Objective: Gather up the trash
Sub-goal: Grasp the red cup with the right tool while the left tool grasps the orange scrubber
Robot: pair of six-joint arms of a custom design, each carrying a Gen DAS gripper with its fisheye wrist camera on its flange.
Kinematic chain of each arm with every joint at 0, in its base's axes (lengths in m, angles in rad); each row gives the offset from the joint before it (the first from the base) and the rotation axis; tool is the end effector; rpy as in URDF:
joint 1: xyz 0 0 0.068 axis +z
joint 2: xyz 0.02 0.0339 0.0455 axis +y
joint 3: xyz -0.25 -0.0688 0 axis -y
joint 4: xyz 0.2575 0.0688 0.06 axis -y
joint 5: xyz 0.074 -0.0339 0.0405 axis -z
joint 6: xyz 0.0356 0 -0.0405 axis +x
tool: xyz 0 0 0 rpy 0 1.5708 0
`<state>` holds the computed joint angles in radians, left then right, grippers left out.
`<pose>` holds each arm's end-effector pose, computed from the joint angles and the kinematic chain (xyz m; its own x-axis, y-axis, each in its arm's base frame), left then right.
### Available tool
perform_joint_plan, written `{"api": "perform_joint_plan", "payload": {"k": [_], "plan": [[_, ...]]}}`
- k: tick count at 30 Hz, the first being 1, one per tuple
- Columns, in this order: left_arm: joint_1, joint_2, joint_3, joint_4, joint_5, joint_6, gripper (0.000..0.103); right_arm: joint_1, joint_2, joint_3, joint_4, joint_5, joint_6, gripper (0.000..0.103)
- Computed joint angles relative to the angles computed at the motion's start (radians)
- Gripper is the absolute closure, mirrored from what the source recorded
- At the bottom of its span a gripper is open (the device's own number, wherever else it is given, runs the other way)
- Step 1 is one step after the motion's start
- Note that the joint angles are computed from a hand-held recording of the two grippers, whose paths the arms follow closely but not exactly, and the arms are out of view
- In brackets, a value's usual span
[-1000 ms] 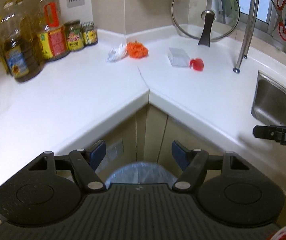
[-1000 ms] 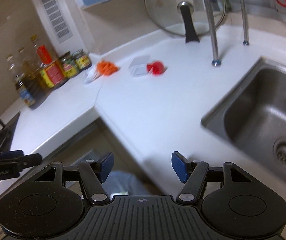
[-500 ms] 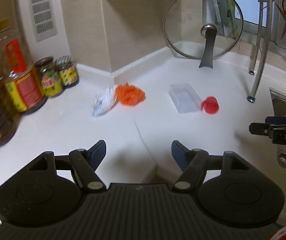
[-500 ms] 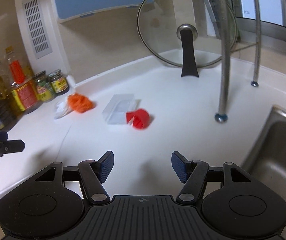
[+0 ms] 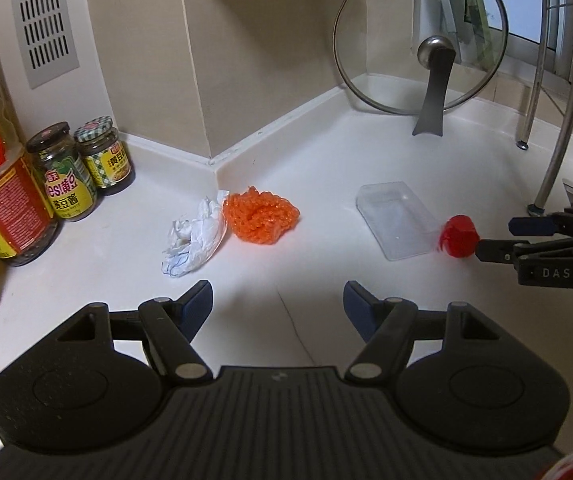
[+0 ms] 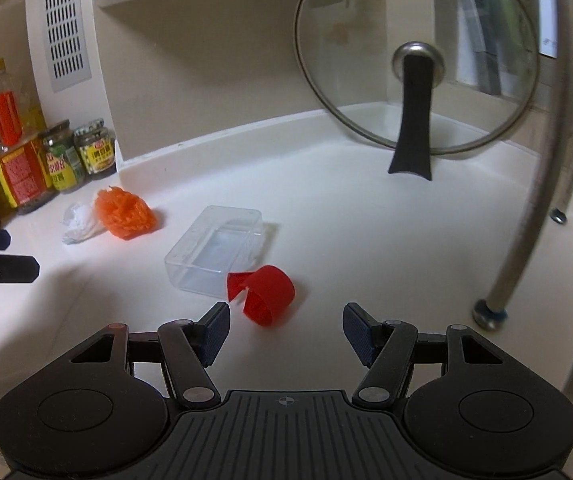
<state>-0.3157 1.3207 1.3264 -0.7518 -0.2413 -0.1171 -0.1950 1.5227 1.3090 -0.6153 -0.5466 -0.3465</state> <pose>0.2831 -0.0835 0.3435 -0.6566 0.0951 -0.7483 0.0584 0.9955 0.0753 0.3400 -0.0483 0.2903 -0.6195 -0.1734 -0.7656 -0.4140 0.9008 0.1310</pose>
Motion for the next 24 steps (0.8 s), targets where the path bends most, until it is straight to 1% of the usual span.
{"api": "perform_joint_plan", "payload": {"k": [3,7,11,12,13,15,18,24], "plan": [[0.021,0.019,0.004,0.012,0.022,0.019,0.033,0.017,0.038,0.021,0.011,-0.001,-0.034,0.041],[0.042,0.037,0.008,0.027,0.046,0.040,0.033,0.034,0.067,0.037,0.014,0.011,-0.081,0.051],[0.060,0.053,0.010,0.048,0.065,0.054,0.033,0.043,0.082,0.044,0.027,-0.001,-0.097,0.055],[0.064,0.060,0.014,0.051,0.068,0.056,0.033,0.046,0.088,0.048,0.027,0.004,-0.097,0.061],[0.068,0.064,0.014,0.056,0.071,0.057,0.033,0.048,0.092,0.051,0.027,0.005,-0.096,0.074],[0.075,0.071,0.014,0.070,0.078,0.062,0.033,0.049,0.098,0.056,0.024,0.011,-0.087,0.088],[0.082,0.083,0.015,0.090,0.086,0.075,0.033,0.037,0.082,0.037,0.043,-0.005,-0.051,0.088],[0.090,0.130,0.038,0.137,0.093,0.098,0.033,0.021,0.053,0.033,0.065,0.016,0.046,0.088]]}}
